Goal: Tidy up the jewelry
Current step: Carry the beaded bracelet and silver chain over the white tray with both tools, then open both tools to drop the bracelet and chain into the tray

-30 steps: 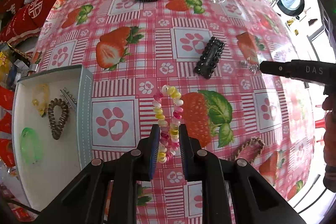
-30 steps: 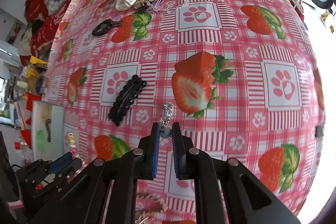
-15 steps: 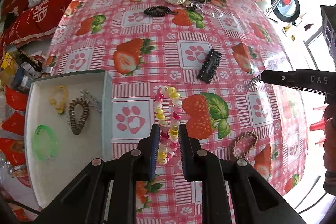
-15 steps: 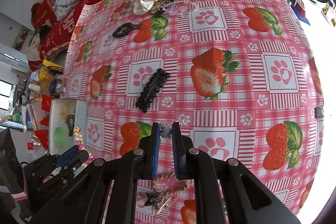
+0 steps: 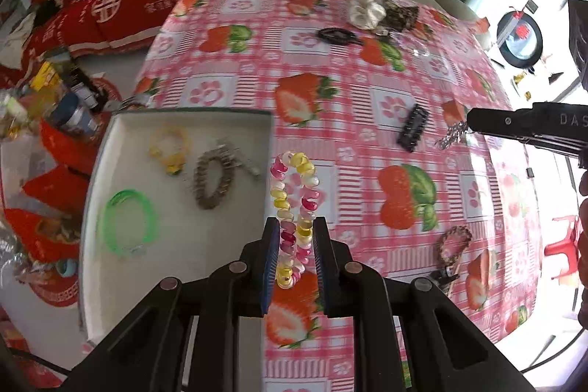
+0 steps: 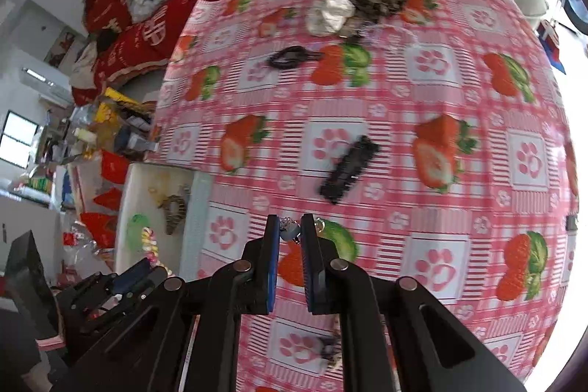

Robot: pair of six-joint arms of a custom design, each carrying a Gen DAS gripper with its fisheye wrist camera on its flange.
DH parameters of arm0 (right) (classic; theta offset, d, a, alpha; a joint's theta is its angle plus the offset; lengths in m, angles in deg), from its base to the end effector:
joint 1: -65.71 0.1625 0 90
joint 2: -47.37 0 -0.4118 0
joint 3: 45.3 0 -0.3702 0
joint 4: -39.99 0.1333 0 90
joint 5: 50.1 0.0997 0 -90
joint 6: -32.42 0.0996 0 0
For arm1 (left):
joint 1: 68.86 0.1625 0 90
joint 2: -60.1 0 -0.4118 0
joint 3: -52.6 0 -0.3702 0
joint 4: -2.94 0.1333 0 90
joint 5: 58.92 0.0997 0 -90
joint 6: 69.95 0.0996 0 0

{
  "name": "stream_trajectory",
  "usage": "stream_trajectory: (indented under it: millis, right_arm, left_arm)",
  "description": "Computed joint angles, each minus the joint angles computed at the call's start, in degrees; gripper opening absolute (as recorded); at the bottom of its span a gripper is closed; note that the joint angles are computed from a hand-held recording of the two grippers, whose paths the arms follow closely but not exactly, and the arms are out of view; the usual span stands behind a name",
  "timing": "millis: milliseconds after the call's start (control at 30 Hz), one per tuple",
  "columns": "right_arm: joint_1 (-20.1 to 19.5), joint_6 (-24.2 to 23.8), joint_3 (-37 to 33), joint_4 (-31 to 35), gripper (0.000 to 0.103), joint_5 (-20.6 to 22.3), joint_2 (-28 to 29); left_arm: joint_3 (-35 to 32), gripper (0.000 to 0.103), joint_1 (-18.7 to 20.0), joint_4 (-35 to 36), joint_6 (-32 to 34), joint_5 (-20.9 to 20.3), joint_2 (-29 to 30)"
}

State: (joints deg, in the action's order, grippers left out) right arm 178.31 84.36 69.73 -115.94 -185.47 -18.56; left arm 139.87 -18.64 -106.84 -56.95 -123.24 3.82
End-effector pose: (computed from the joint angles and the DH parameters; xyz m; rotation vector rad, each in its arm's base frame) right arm 0.2598 -0.4616 0.2206 -0.7895 -2.4001 0.9352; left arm -0.2651 -0.5942 0.2070 1.2354 2.3559 0.1135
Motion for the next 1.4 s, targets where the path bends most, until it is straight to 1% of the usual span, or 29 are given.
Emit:
stream_trajectory:
  millis: [200,467,600,833,1100,1233,1400]
  right_arm:
    - [0.75,-4.38,-6.61,0.81,0.012,1.28,5.15]
    - [0.74,-11.89,-17.55,2.41,0.012,5.21,13.68]
    - [0.2,-15.46,-23.89,3.49,0.012,8.54,18.61]
    - [-0.46,-19.9,-34.04,5.91,0.012,14.11,26.45]
    - [-2.03,-22.07,-44.35,10.33,0.012,20.62,34.78]
    - [-2.86,-22.58,-47.93,12.78,0.012,22.35,37.88]
    - [-4.13,-22.05,-49.53,14.9,0.012,23.86,39.86]
  left_arm:
    - [-1.95,0.025,2.64,0.9,-0.88,2.03,-0.98]
    - [-5.36,0.025,6.28,1.75,-2.42,5.11,-1.37]
    - [-6.57,0.025,8.1,2.4,-3.35,6.76,-1.41]
    - [-7.85,0.025,11.12,3.79,-4.49,8.65,-1.18]
    - [-7.43,0.025,13.16,3.05,-3.04,9.6,-0.35]
    - [-7.36,0.025,13.79,2.24,-2.65,9.95,0.22]
    - [-6.74,0.025,13.99,1.05,-1.52,10.62,0.42]
